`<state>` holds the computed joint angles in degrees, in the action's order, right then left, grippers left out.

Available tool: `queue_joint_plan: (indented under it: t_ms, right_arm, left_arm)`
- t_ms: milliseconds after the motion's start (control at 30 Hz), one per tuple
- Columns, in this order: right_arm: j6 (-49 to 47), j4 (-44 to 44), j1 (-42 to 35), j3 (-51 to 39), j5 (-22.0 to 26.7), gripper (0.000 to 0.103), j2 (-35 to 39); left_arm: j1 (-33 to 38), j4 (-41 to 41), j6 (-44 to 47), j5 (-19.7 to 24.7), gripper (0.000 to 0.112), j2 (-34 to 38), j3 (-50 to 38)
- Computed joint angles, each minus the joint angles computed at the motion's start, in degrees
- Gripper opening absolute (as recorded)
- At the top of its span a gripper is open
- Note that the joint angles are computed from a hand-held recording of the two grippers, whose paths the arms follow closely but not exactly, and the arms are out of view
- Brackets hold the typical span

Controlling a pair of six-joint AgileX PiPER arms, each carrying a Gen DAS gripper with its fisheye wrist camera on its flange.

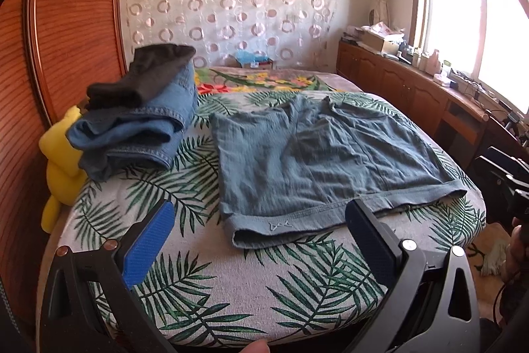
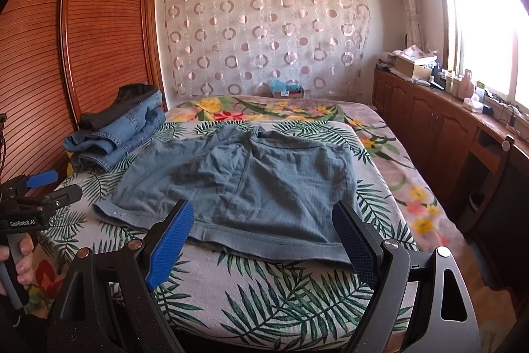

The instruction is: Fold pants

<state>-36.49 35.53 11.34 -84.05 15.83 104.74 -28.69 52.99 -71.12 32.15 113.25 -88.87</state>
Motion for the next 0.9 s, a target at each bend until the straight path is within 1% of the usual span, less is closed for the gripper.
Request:
queue_joint_plan:
  t_ms: [67,200,367,467,567,633,667,733,800,867,900]
  right_arm:
    - [-0.83,0.45,-0.54,-0.44,1.05,0.087,0.45]
    - [2.22,-2.84,-0.74,-2.30,3.69,0.087,1.77]
    - [4.83,-5.38,-1.26,-3.60,6.27,0.087,1.88]
    - [4.84,-5.67,-1.46,-3.32,6.63,0.087,1.40]
    - [4.53,-5.77,-1.58,-3.20,7.14,0.087,1.08]
    - [3.68,-5.20,-1.73,-2.13,6.94,0.087,0.34]
    - [3.35,-4.95,-1.88,-1.86,7.11,0.087,0.03]
    - [2.18,-3.82,-1.94,-1.42,6.64,0.087,0.13]
    - [1.99,-3.64,-1.73,-0.90,6.03,0.087,0.01]
    - [1.80,-3.41,-1.81,-0.34,5.83,0.087,-0.38]
    - [1.16,-2.76,-1.98,0.00,5.75,0.087,-0.53]
  left_arm:
    - [1.12,-2.32,1.85,-1.02,0.103,0.33,0.33]
    - [3.18,-5.98,4.39,-0.90,0.103,1.02,0.59]
    - [5.21,-8.89,6.25,-3.03,0.103,0.42,2.51]
    - [6.46,-10.12,6.99,-5.25,0.103,0.09,3.78]
    - [7.87,-13.57,10.56,-8.70,0.102,-0.13,4.90]
    - [8.27,-14.59,12.07,-8.92,0.096,0.23,4.59]
    - [8.54,-15.86,13.73,-9.04,0.093,0.46,4.29]
    - [9.10,-18.91,17.51,-9.54,0.084,0.87,4.04]
    - [9.40,-22.11,21.11,-9.94,0.079,1.28,3.94]
    - [9.56,-24.33,23.47,-9.55,0.074,1.86,3.49]
    - [9.52,-24.74,23.85,-9.10,0.069,2.21,3.24]
